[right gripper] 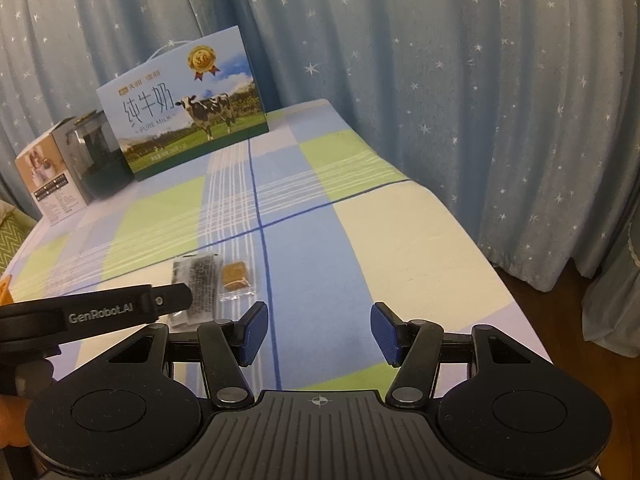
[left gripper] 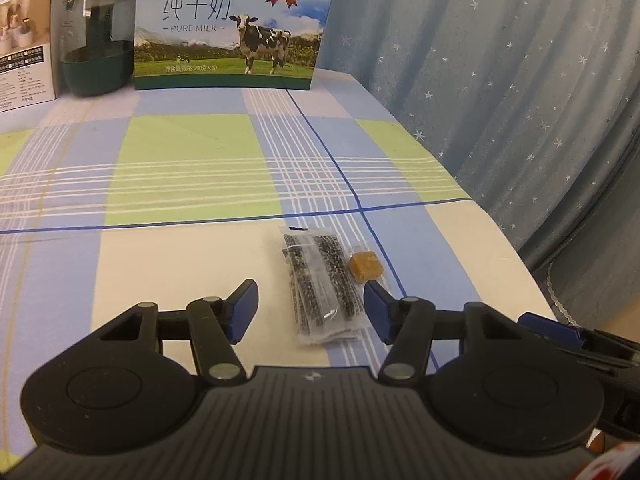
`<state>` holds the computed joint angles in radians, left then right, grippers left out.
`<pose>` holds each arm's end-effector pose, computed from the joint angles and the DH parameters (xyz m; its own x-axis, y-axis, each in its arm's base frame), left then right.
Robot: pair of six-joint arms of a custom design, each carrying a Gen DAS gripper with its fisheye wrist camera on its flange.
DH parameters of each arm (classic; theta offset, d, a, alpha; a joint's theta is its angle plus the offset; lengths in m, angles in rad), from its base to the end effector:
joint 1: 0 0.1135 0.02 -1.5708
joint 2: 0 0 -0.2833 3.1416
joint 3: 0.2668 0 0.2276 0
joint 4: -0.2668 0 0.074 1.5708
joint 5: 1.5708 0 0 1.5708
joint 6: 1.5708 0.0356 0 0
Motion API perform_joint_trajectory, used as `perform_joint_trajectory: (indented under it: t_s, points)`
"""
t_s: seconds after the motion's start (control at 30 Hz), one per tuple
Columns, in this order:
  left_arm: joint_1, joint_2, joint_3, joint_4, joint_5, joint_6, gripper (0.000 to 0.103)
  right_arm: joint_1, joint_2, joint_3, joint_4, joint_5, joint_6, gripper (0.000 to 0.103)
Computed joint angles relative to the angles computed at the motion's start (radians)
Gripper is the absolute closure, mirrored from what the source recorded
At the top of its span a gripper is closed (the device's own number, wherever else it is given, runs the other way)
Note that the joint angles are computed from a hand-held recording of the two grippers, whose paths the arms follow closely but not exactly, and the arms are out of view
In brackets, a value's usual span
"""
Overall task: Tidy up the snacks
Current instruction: 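Lower both open tools over the silver packet and brown candy, then grasp the silver-black packet with the left tool while the right tool grasps the brown candy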
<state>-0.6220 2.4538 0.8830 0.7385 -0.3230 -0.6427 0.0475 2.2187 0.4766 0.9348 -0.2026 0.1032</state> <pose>0.3085 -0.2072 -0.0059 -0.7082 -0.1916 -0.6795 -0.0569 0.9748 -0.2156 0.2873 0.0208 0.0342 -0.7369 0.0660 -0.6728 -0.1101 0.9702 0.2158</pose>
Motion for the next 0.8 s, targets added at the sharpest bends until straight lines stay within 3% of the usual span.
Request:
perform_joint_trajectory:
  t_s: [0.13, 0.23, 0.3, 0.37, 0.63, 0.8]
  points:
    - [0.009, 0.03, 0.05, -0.019, 0.012, 0.01, 0.049, -0.004, 0.039, 0.039, -0.005, 0.001, -0.014, 0.046]
    - [0.012, 0.048, 0.084, -0.047, 0.014, 0.026, 0.057, -0.007, 0.057, 0.07, -0.023, 0.001, -0.022, 0.046]
    - [0.016, 0.051, 0.067, -0.016, 0.022, 0.037, 0.067, -0.007, 0.064, 0.087, -0.036, -0.002, -0.026, 0.046]
    - [0.016, 0.042, 0.038, 0.005, 0.011, 0.053, 0.07, -0.001, 0.071, 0.101, -0.043, -0.004, -0.03, 0.046]
    - [0.03, -0.008, -0.151, 0.108, -0.048, 0.024, 0.071, 0.088, 0.137, 0.189, -0.048, -0.016, -0.039, 0.046]
    - [0.04, -0.013, -0.2, 0.152, -0.059, 0.011, 0.069, 0.164, 0.191, 0.265, -0.049, 0.006, -0.065, 0.046]
